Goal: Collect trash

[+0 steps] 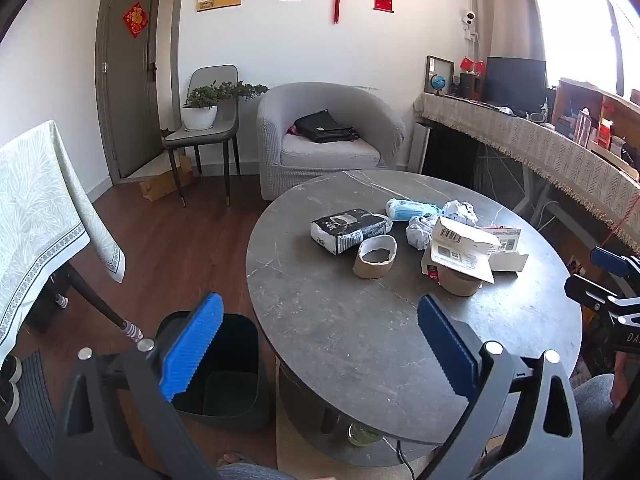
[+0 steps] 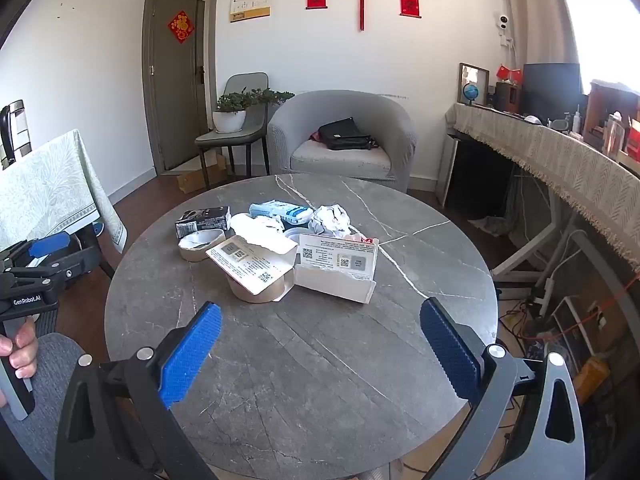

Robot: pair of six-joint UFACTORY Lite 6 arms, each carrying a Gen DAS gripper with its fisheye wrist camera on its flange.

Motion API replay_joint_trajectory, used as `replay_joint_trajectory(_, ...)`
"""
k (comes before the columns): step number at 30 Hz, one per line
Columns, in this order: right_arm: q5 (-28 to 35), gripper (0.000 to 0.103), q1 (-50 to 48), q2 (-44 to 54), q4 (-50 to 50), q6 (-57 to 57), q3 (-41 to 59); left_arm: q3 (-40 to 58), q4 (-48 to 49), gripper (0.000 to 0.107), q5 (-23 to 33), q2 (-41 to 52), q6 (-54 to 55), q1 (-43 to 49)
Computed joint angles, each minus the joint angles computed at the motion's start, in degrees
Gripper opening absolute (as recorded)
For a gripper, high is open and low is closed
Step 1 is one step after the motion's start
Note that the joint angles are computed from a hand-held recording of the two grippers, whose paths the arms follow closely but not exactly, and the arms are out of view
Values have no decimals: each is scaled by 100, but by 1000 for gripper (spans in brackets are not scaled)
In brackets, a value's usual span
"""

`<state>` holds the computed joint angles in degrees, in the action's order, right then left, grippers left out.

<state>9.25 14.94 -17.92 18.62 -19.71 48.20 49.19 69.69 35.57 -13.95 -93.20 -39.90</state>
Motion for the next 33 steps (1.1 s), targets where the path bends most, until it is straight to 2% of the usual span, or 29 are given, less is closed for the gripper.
replay_joint_trajectory(10, -8, 100, 49, -18, -435, 409, -11, 72, 41, 100, 8, 125, -76, -50)
replay_joint_trajectory(18, 0, 100, 21, -28, -360, 312, -15, 158, 73, 100, 103, 231, -154, -146)
replay_joint_trajectory(19, 0, 100, 13, -35, -268, 219, -21, 111, 26, 100, -73, 178, -24, 41)
replay_joint_trajectory(33, -9, 100, 33, -21, -401, 353, -17, -15, 101, 100, -69, 116, -160, -33)
